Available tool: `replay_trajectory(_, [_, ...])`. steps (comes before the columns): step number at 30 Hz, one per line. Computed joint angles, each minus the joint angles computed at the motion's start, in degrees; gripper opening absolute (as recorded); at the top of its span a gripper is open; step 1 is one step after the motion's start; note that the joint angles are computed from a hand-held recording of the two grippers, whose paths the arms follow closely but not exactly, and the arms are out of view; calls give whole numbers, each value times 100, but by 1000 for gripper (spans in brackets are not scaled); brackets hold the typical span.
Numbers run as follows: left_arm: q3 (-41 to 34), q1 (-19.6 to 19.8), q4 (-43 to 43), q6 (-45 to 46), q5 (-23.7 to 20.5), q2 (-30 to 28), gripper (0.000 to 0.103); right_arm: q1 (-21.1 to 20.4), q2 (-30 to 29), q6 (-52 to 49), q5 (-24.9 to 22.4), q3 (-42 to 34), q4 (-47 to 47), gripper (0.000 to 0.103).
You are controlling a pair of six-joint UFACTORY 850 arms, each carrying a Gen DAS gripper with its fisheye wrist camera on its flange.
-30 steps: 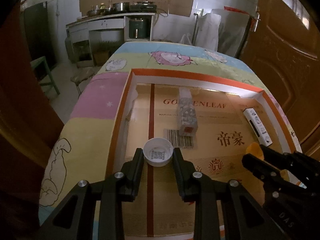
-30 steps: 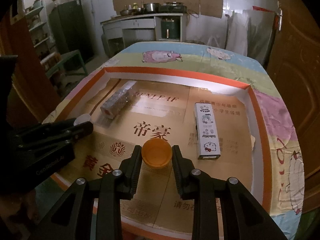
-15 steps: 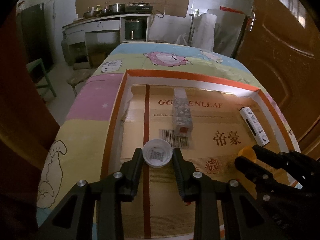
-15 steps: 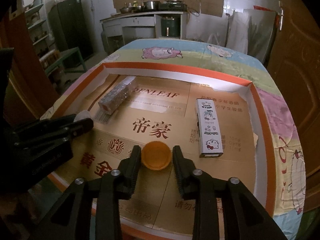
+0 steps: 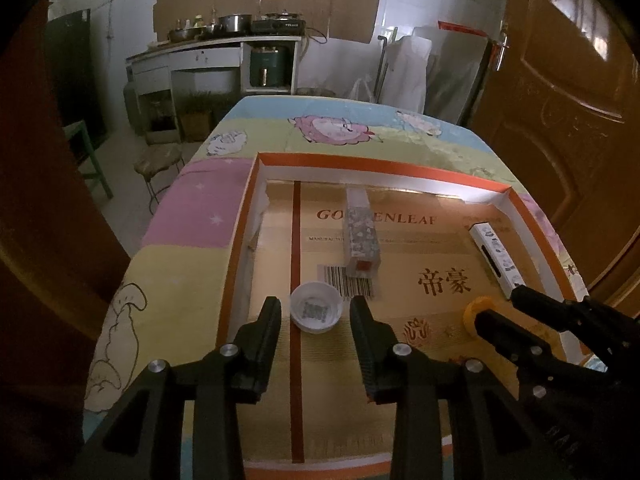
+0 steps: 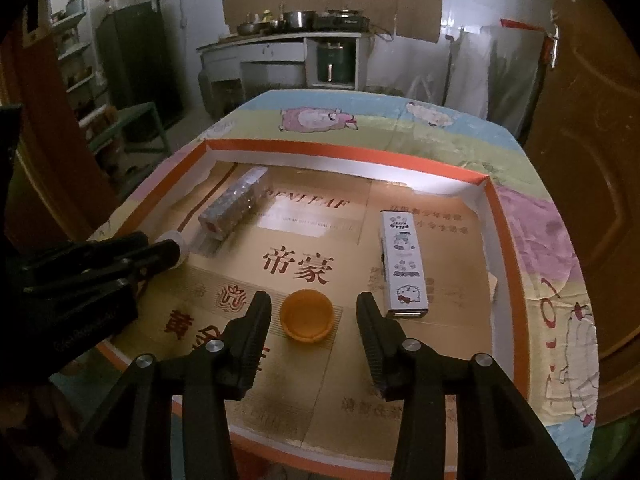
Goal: Organize rigid objects
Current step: 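Open the left tool to release the white cup in the tray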
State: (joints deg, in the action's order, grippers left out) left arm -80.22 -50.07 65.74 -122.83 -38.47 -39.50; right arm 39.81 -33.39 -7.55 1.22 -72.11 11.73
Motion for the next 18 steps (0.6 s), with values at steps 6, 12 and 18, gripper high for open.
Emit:
replay_trajectory(6, [74, -111, -27, -4, -95, 101, 36, 30, 238, -1750, 110, 229, 1763, 46])
replay_trajectory(12, [260, -252, 70, -216, -162, 285, 36, 72, 536, -2773, 225, 555, 2834, 46])
replay_trajectory(18, [368, -488, 149, -326, -466, 466, 36, 122, 883, -2740, 338, 954, 2923, 46])
